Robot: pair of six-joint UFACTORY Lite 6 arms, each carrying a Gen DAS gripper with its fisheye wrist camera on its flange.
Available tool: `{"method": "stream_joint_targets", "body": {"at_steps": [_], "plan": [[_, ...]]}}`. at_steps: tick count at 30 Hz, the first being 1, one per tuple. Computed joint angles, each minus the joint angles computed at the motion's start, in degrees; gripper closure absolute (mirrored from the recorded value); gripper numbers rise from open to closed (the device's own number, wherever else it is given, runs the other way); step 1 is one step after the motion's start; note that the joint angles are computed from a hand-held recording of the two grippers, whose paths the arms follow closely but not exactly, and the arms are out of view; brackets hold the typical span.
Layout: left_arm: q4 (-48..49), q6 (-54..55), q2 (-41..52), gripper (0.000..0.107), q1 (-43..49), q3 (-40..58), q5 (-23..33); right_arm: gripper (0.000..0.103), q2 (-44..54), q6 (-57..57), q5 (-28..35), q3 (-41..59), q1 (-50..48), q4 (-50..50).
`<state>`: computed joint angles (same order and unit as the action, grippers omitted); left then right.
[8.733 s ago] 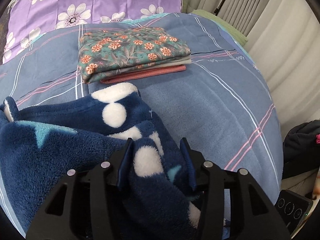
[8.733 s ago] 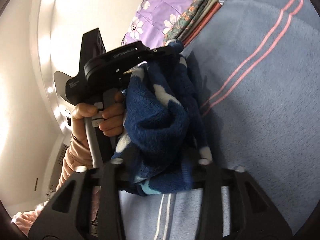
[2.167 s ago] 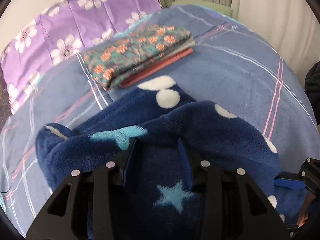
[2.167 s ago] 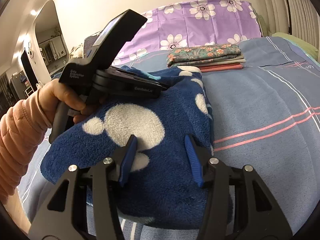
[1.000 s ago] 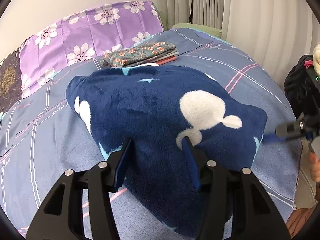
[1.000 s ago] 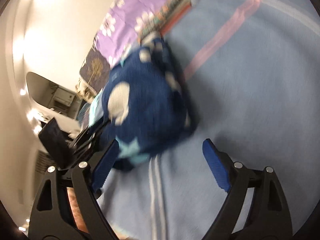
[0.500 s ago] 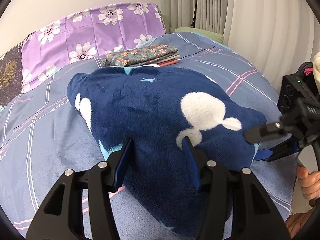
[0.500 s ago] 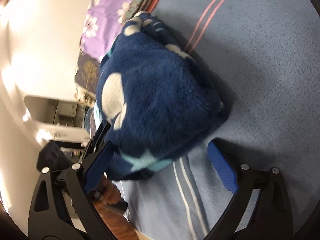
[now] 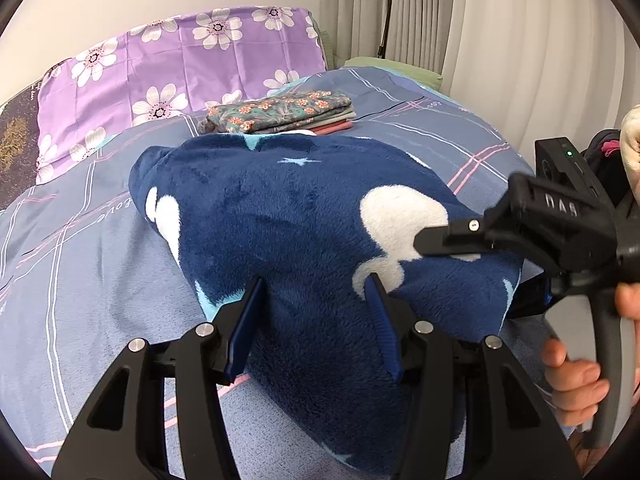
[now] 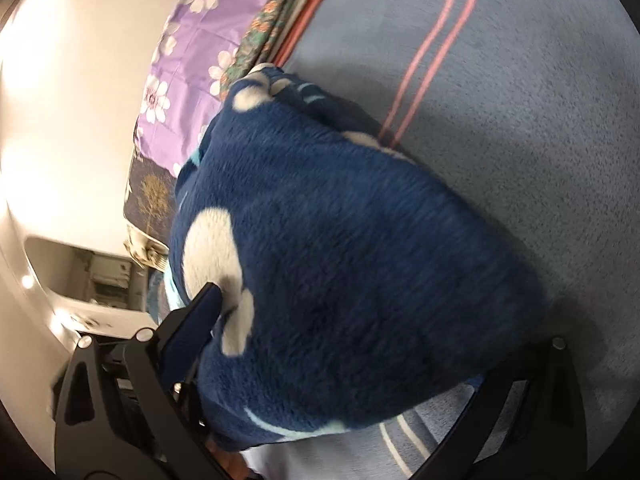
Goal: Fold small clothes
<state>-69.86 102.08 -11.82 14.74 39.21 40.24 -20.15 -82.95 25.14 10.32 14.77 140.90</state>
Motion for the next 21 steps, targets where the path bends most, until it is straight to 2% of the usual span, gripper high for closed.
{"method": "stream_joint_targets", "body": {"at_steps": [4, 5, 7, 8, 9, 11, 14, 18, 21], "plan": [[0.5, -0.9, 0.7, 0.053, 0.5, 0.9, 0.8, 0.002, -1.2, -2.1, 1.2, -1.6, -0.8, 0.6], [1.0, -1.6, 1.2, 0.051, 1.5, 1.8, 2.4, 0.002, -2.2, -2.0, 1.0, -2.2, -0.6, 0.5], [3.4, -5.5, 4.2, 0.04, 4.5, 5.8, 7.8, 0.002, -4.3, -2.1, 1.2, -3.8, -0.9, -0.3], [5.0, -8.5, 6.8, 0.027, 6.7, 9.1, 11.5, 0.002, -6.2, -1.4, 1.1, -5.0, -1.1, -1.4], [4.7, -11.7, 10.5, 0.023, 9.8, 13.3, 15.9, 0.002, -6.2, -1.7, 1.4, -5.2, -1.3, -1.4], [2.9, -15.7, 16.0, 0.022, 12.9, 19.7, 18.6, 0.003, -5.1, -3.4, 1.6, -4.6, -0.8, 0.1], [1.7, -21.7, 27.4, 0.017, 12.7, 32.4, 16.1, 0.002, -5.0, -5.0, 0.7, -4.3, 0.7, 2.8], [6.9, -40.9, 50.4, 0.017, 8.4, 56.4, 16.1, 0.002, -4.1, -4.4, 1.8, -4.0, 0.0, 1.8], [7.1, -50.9, 66.0, 0.015, 6.2, 74.4, 23.4, 0.002, -3.8, -2.4, 2.9, -4.0, -1.5, -0.7]]}}
